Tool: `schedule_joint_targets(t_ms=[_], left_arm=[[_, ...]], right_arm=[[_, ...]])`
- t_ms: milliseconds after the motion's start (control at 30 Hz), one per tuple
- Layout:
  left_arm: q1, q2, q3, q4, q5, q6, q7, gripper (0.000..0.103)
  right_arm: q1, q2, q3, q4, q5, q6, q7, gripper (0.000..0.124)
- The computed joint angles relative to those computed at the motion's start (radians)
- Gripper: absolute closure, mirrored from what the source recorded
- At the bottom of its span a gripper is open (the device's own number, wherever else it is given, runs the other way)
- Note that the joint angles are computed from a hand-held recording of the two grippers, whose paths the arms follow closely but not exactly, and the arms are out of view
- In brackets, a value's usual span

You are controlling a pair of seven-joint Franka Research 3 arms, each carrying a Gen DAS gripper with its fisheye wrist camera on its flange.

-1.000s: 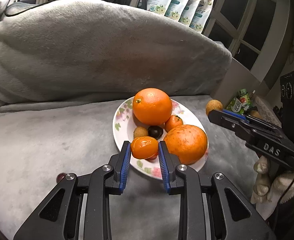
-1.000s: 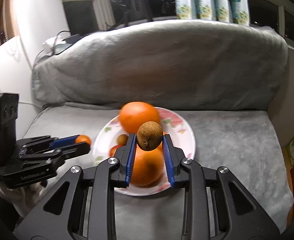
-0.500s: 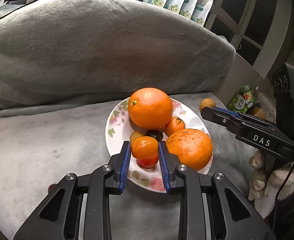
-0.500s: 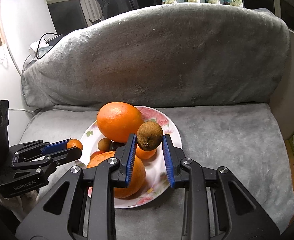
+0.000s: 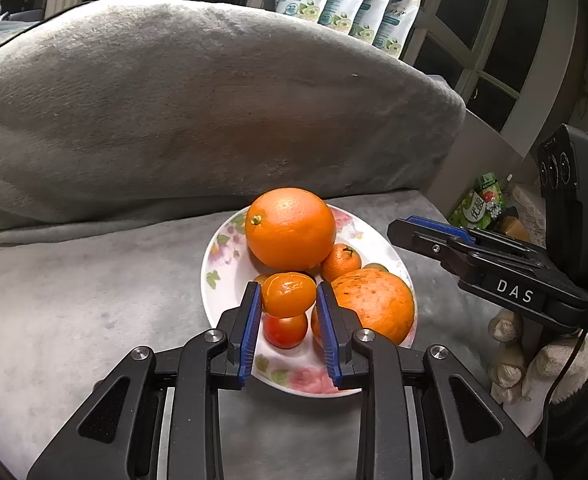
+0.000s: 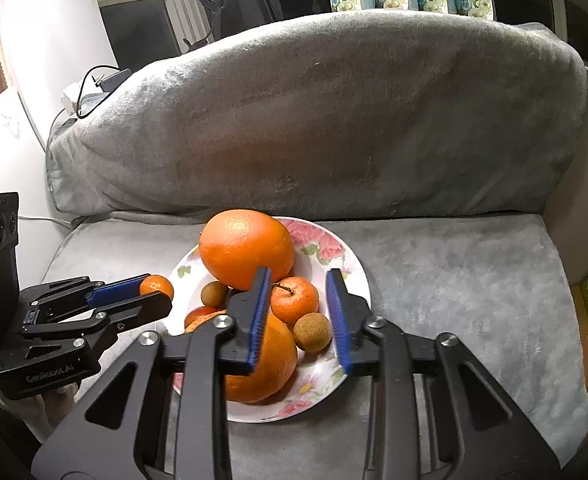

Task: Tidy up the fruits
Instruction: 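Carry the kiwi and kumquat over the plate with both tools, then open both tools and release the kiwi and kumquat onto the plate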

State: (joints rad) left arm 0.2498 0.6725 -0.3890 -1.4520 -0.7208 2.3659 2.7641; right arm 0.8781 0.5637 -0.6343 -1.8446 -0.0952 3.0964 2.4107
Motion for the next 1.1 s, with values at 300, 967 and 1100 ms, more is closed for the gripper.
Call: schedule_joint_targets(t_ms=[300, 967, 1100], left_arm=[[0.003, -0.019, -0.005, -0.025, -0.017, 0.013, 0.024, 0.045], [0.006, -0.111, -0.027, -0.165, -0.049, 0.189, 0.088, 0.023], [0.012, -0.127, -0.026, -0.179, -0.080, 0.188, 0.104, 0.023]], right_arm=[[0.101, 0.017, -0.114, -0.020, 0.011, 0.005, 0.030, 0.040], [0.134, 0.008, -0.149, -0.017, -0.074, -0.033, 0.105, 0.030], [0.143, -0.001, -0.159, -0.026, -0.100, -0.028, 0.129, 0.030]])
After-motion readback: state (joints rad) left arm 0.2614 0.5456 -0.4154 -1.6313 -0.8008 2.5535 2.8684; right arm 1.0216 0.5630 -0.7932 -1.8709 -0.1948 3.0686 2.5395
